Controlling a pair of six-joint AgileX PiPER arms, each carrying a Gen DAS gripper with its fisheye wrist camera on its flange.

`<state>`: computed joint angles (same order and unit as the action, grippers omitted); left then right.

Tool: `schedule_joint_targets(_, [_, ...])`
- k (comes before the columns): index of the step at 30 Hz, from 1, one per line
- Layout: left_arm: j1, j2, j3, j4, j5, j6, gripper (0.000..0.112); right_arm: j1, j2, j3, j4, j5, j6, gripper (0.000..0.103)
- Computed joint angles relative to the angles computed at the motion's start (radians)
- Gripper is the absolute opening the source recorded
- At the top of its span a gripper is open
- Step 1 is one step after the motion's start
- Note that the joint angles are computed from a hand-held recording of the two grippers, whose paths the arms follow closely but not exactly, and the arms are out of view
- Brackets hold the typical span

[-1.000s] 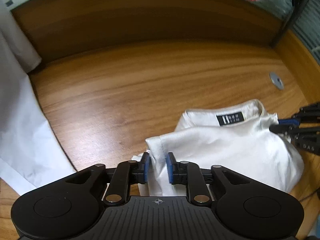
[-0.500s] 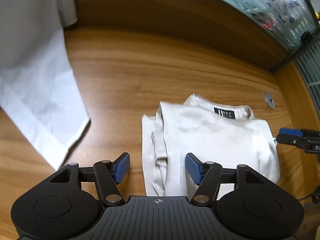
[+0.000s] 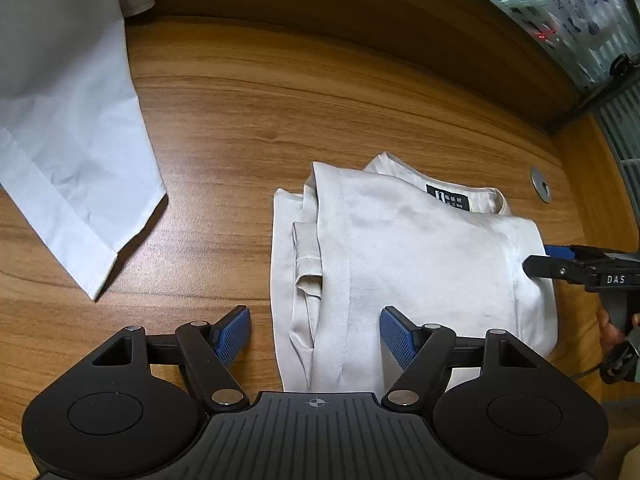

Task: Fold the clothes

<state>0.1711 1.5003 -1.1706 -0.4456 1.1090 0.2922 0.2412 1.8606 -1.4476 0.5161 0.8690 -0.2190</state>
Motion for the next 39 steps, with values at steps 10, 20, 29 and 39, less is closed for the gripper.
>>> schedule_joint_targets(10, [0.029,0.015,0.017,-0.059,-0.042,0.057,0.074,0.013,0.055,-0.056,0.131,0.07,-0.156,0.077])
schedule_joint_targets(20, [0.007,0.039,0.031,-0.17,-0.126,0.128,0.056,0.036,0.058,-0.058,0.111,0.041,-0.068,0.034])
schedule_joint_targets(29, [-0.11,-0.105,0.083,-0.013,-0.215,-0.034,0.013,0.113,-0.035,-0.02,-0.018,-0.043,0.082,0.012])
schedule_joint_targets(39, [-0.3,-0.331,0.049,0.232,-0.272,-0.198,0.011,0.297,-0.313,0.077,-0.35,-0.151,0.408,0.01])
